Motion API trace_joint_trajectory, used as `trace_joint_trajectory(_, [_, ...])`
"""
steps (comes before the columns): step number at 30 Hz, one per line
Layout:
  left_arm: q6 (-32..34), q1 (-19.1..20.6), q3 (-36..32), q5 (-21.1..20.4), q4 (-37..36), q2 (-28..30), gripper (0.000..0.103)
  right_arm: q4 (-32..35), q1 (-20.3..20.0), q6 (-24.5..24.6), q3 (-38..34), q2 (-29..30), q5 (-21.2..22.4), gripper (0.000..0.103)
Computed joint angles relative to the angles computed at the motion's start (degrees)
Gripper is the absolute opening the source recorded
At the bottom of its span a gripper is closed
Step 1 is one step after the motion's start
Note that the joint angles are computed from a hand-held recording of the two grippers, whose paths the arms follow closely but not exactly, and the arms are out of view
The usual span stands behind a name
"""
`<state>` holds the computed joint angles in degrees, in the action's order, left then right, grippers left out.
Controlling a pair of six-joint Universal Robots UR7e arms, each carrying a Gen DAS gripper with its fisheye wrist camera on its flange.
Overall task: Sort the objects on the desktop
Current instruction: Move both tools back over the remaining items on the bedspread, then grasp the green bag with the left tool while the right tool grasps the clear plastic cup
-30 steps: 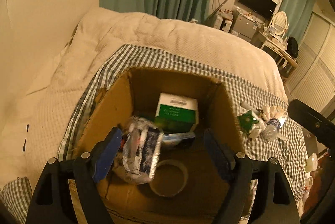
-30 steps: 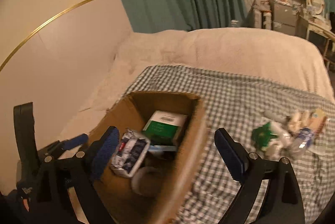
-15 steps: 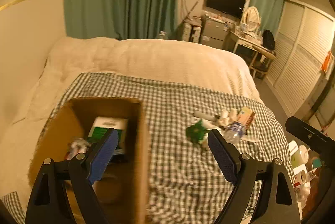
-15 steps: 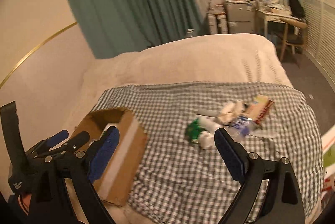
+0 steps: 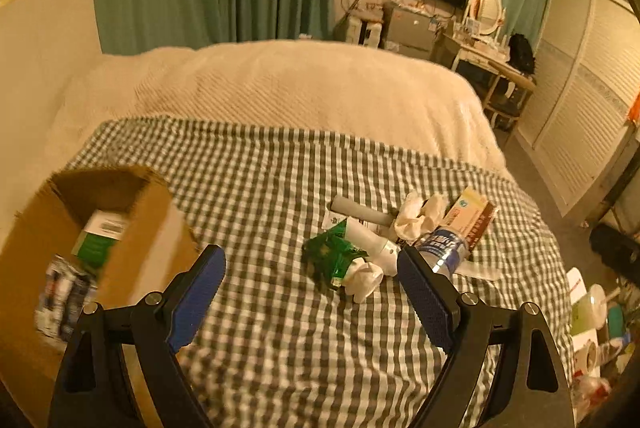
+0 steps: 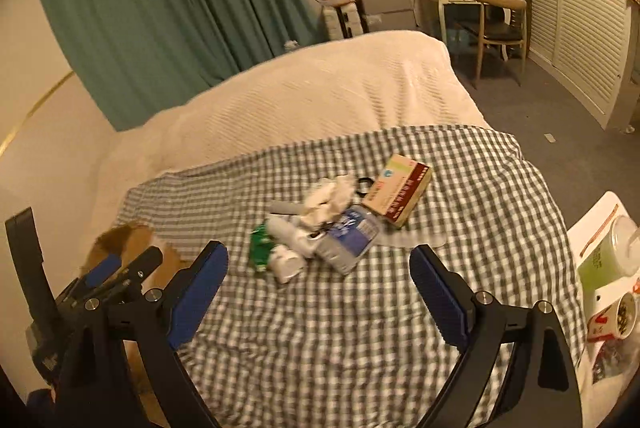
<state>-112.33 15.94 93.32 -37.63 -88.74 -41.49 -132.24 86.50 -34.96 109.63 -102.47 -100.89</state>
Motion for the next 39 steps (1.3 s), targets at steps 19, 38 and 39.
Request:
trace_joint_trajectory(19, [11.0,10.9,5.8,0.3,-23.4,5.3,0.090,-9.3,-6.5,5.2,-3.5,20.4,-3.2,0.092])
trace_joint_trajectory(38, [22.1,13.5,10.1,1.0,-39.7,5.1,0.050,-6.0,-8.2,7.7,-5.7,25.9,-3.5,0.082])
trace_joint_trajectory(39, [22.1,13.4,10.3,0.9,-39.7,4.9,0.050,-5.5,-8.2,7.5,-5.7,25.9,-3.1,0.075])
